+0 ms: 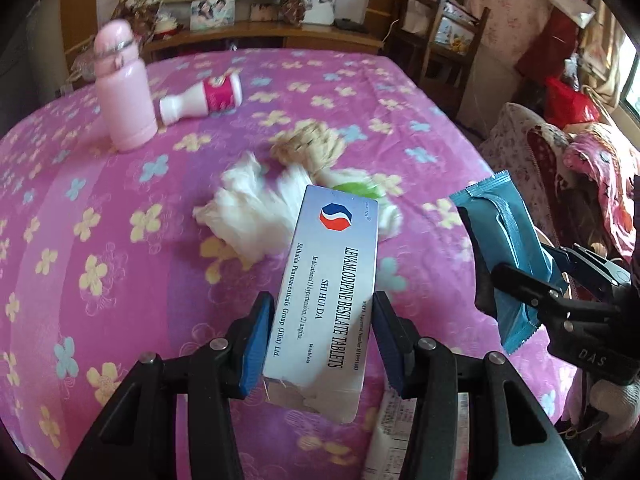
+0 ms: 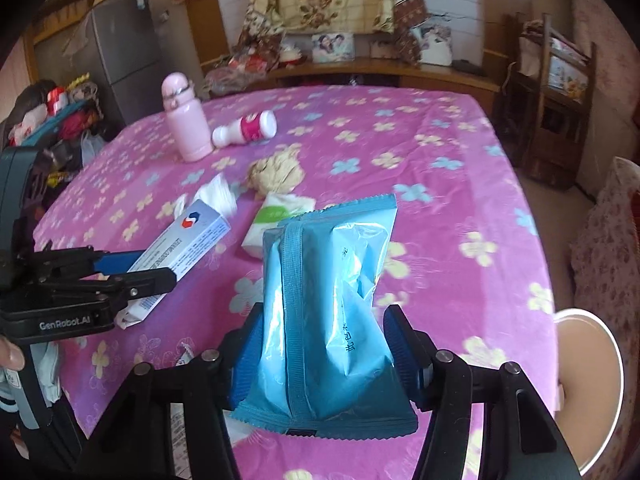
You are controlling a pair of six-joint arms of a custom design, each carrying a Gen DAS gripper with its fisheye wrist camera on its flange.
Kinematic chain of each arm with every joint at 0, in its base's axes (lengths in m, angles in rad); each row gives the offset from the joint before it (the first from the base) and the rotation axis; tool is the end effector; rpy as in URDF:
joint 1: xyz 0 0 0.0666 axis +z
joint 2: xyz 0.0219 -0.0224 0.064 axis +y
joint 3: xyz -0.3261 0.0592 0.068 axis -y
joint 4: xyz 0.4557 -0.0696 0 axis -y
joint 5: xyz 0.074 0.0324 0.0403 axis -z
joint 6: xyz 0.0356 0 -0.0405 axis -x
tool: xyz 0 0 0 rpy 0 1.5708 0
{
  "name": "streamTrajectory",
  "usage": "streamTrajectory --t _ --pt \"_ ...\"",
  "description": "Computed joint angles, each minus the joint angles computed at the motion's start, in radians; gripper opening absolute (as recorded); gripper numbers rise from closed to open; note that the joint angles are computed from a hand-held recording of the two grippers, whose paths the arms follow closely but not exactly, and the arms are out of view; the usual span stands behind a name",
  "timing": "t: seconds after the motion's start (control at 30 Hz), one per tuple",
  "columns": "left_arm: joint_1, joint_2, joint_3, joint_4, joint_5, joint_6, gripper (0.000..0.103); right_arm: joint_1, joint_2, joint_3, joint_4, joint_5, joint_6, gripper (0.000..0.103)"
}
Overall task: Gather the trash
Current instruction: 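Carry the medicine box and wet-wipe pack with both tools over the bin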
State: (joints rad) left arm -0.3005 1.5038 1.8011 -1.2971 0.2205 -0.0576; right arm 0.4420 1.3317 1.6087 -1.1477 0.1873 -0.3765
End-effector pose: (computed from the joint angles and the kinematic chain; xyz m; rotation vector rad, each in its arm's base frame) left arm 0.5346 -0.1742 0.5024 0.5413 2.5205 -0.3747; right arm 0.4722 0.2157 0.5047 0.0037 2.4261 0.1433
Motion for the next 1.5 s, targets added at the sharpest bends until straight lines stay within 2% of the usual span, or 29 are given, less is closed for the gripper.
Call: streamTrajectory --t 0.4,0.8,1.2,1.5 --pt "-0.068 -0.037 0.02 0.017 -0.016 0.006 0.051 -0.007 -0.137 -0.083 -0.004 0.038 -0.046 0.062" --pt "-0.175 -0.039 0.043 0.018 -0.061 0.018 0.051 -0.04 -0.275 -0.187 -0.01 0.06 -0.074 0.062" --pt "-0.308 0.01 0.109 0.013 -0.082 0.028 0.051 -0.126 -0.432 -0.294 -0.07 0.086 -0.09 0.062" --pt "-0.4 0.071 0.175 -0.008 -0.092 0.041 0.051 -0.231 -0.542 -0.371 -0.114 0.075 -0.096 0.063"
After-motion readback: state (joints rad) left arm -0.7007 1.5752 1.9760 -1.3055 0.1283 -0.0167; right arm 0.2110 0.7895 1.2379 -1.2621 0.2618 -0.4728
